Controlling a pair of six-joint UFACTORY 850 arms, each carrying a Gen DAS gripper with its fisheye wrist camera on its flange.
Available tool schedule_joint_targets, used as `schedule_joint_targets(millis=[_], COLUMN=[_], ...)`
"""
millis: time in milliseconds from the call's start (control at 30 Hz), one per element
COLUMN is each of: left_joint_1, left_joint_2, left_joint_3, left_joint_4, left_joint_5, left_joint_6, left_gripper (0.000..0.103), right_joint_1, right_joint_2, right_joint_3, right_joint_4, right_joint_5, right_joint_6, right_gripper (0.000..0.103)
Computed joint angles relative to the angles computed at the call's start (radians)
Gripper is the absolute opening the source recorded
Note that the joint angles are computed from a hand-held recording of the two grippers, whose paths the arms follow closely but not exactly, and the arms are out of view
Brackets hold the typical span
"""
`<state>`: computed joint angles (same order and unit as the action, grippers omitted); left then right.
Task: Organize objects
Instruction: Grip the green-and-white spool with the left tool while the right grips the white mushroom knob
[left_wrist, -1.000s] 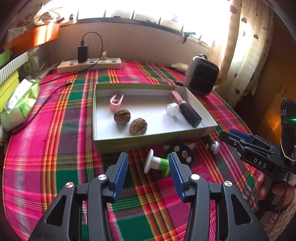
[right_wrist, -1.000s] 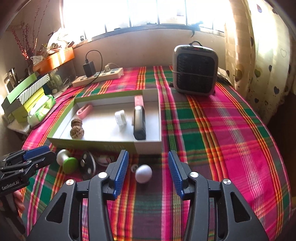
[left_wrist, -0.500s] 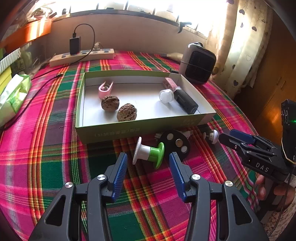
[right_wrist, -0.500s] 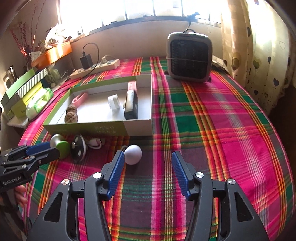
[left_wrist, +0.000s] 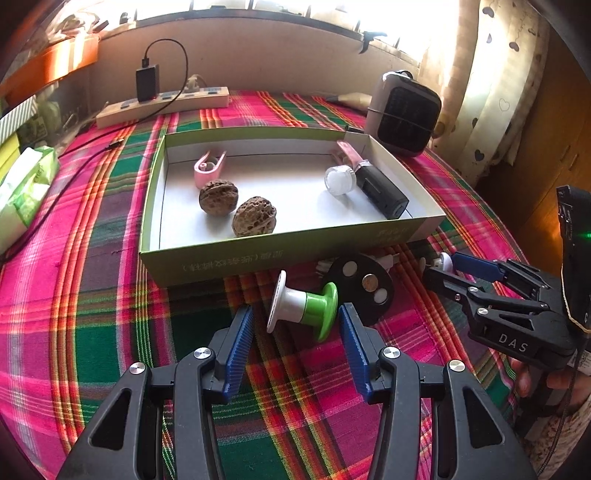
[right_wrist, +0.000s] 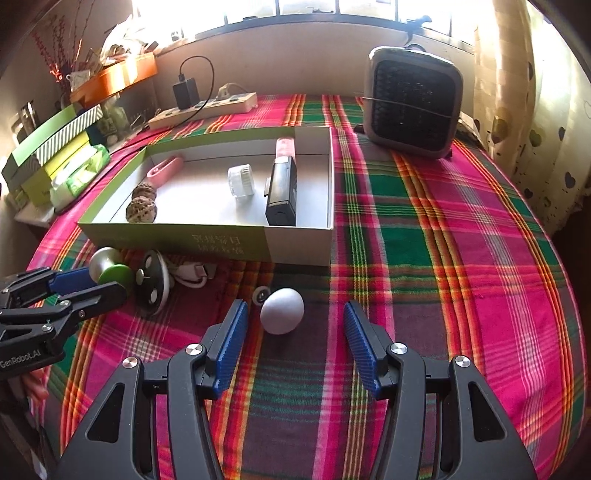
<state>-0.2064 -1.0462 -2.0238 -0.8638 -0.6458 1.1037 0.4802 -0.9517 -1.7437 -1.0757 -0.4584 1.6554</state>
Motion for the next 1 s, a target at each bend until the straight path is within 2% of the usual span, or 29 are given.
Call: schedule_joint_targets(millis=[233, 433, 600, 733, 833, 1000], left_joint_1=[-0.011, -0.015, -0.013, -0.014, -0.015, -0.015], left_joint_2=[0.001, 0.007, 0.004, 0.006, 0.007, 0.008], left_joint_3=[0.0, 0.016, 0.01, 0.014, 0.016, 0.018], left_joint_4=[0.026, 0.012, 0.005, 0.003, 0.012, 0.011], left_joint_5=[0.034, 0.064, 0.058, 0.07, 0.086, 0.09], left_joint_6=[-0.006, 0.017, 0.006, 0.008, -0.004, -0.006], left_gripper=[0.046, 0.046, 0.046, 0.041, 0.033, 0.032], right_joint_1=[-0.001, -0.002, -0.003, -0.003, -0.001, 0.001], right_joint_2=[-0.029, -0.031, -0.031, -0.031, -0.029, -0.027], right_joint_3=[-0.051, -0.054, -0.055, -0.054, -0.053, -0.05], right_joint_4=[0.05, 0.053, 0.054, 0.053, 0.048, 0.036], right_joint_5=[-0.036, -0.036, -0.038, -0.039, -0.042, -0.037], right_joint_6=[-0.098, -0.104, -0.107, -0.106, -0.099, -0.094], right_gripper=[0.055, 0.055, 0.055, 0.054, 0.048, 0.038])
